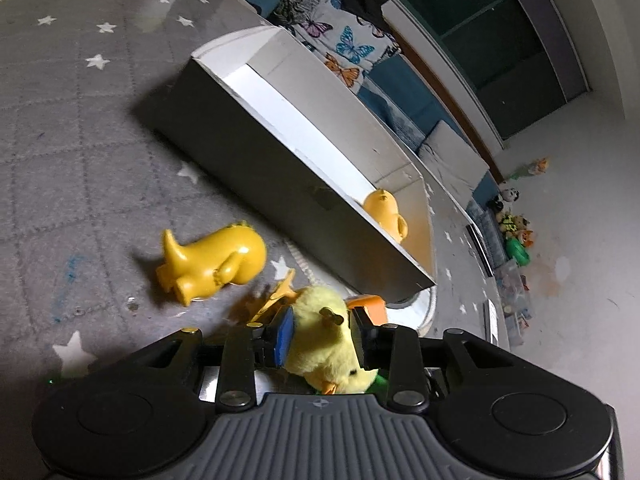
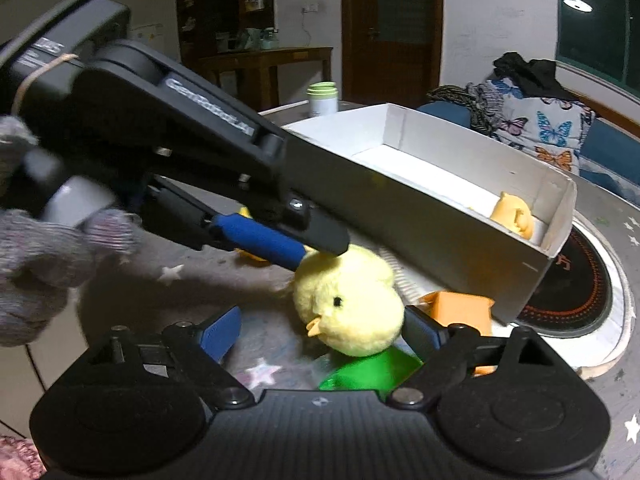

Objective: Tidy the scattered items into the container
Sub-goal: 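Move the left tool down to the yellow plush chick, then close the left tool on the yellow plush chick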

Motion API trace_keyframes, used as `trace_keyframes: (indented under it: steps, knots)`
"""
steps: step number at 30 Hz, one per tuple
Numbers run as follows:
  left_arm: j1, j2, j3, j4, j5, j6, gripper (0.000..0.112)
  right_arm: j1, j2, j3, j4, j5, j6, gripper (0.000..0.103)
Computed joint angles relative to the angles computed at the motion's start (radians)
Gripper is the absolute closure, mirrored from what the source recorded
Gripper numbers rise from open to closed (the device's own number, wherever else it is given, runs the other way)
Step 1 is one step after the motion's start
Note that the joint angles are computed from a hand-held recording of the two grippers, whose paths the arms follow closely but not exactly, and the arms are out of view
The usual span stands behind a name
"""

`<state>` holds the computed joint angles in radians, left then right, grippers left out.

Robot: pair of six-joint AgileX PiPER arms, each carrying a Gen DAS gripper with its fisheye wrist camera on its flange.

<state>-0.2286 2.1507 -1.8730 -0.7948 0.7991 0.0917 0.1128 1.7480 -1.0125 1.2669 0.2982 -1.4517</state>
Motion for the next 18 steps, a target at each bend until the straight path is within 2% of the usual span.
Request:
trace_keyframes:
  steps: [7, 11, 14, 18]
  knots:
    - [-0.022, -0.012, 0.010, 0.089, -0.033, -0.017, 0.077, -0.016, -0.019, 0.011, -0.029, 0.084, 0.009, 0.014]
    - [-0.033, -0.019, 0.025, 0.098, -0.047, 0.017, 0.077, -0.015, -0.001, -0.008, -0.051, 0.049, 0.064, 0.015]
    - [-0.047, -0.017, 0.022, 0.127, -0.054, 0.013, 0.075, -0.027, 0.024, -0.037, -0.088, 0.062, 0.122, 0.019]
    - [-0.055, -0.022, 0.050, 0.111, -0.078, 0.038, 0.071, -0.007, 0.038, -0.039, -0.083, 0.037, 0.109, 0.025]
